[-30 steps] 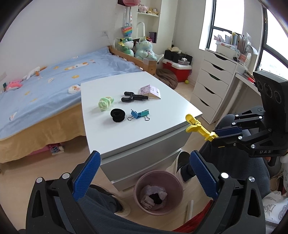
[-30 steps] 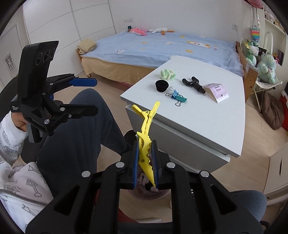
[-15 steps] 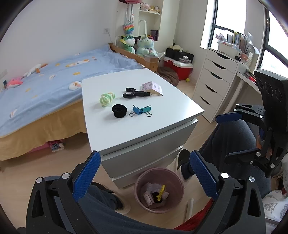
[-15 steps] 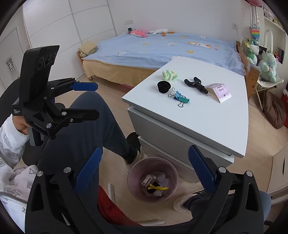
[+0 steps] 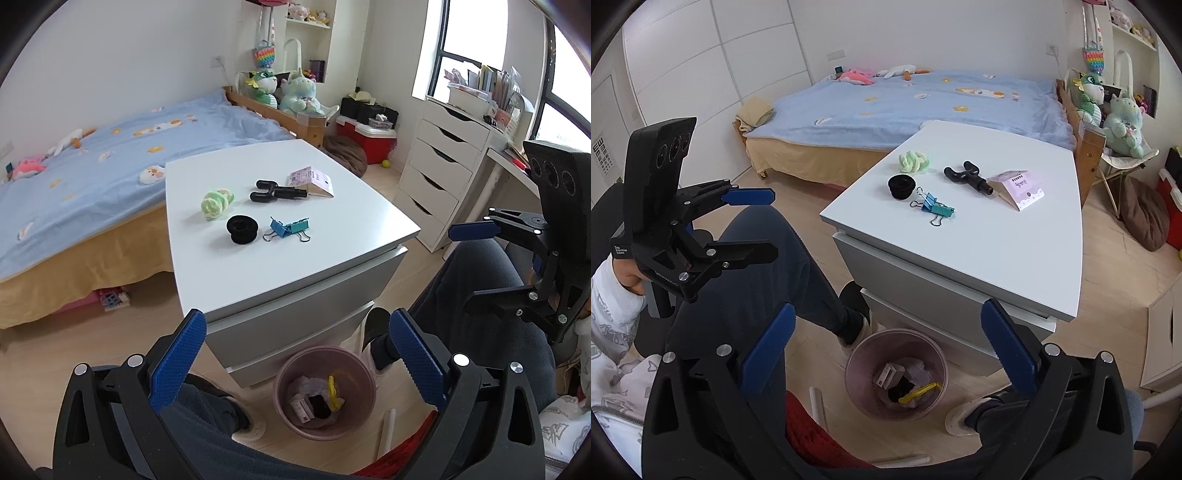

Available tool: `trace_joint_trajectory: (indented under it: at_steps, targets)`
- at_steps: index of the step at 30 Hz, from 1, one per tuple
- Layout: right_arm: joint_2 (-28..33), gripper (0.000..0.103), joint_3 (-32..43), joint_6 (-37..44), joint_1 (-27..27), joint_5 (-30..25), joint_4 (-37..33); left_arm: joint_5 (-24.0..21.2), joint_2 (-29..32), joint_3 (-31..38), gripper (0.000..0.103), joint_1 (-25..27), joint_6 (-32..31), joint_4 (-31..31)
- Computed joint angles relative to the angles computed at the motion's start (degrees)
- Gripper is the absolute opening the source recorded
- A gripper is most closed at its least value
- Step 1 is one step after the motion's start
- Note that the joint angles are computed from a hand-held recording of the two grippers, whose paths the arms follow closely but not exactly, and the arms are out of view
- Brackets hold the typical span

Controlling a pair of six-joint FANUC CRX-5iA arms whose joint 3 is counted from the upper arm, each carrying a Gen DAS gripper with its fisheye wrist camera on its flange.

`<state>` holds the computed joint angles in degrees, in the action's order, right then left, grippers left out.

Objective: Collect trash
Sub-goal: 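Move the right tool to the pink paper card and grasp it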

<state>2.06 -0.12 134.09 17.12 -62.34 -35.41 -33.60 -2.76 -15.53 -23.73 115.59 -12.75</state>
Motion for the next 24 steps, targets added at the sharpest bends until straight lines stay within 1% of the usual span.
trace_joint_trajectory:
  at_steps: [6,12,16,22,24]
  targets:
    - [1.4,0.099,2.7,0.0,-0.8,1.2,-0.1,0.2,0.9,1.3,0.095,1.0,-0.6,0.0]
    - [4.7,0.099,7.6,0.8,-1.1,2.2,0.6,0.7,1.9,2.7,0.095,2.5,-1.7,0.5]
    - [8.8,0.099,13.2,1.7,-1.0,0.9,2.0,1.0,2.7,3.4,0.095,3.7,-2.9,1.5]
    - [15.7,0.099,21.4,2.2,0.8,-0.1,6.8,1.2,3.6,3.9,0.095,4.4,-3.8,2.2]
    - [18.8,0.099,25.3,2.1,0.8,-2.1,7.4,1.0,3.8,4.0,0.095,4.6,-4.0,2.4]
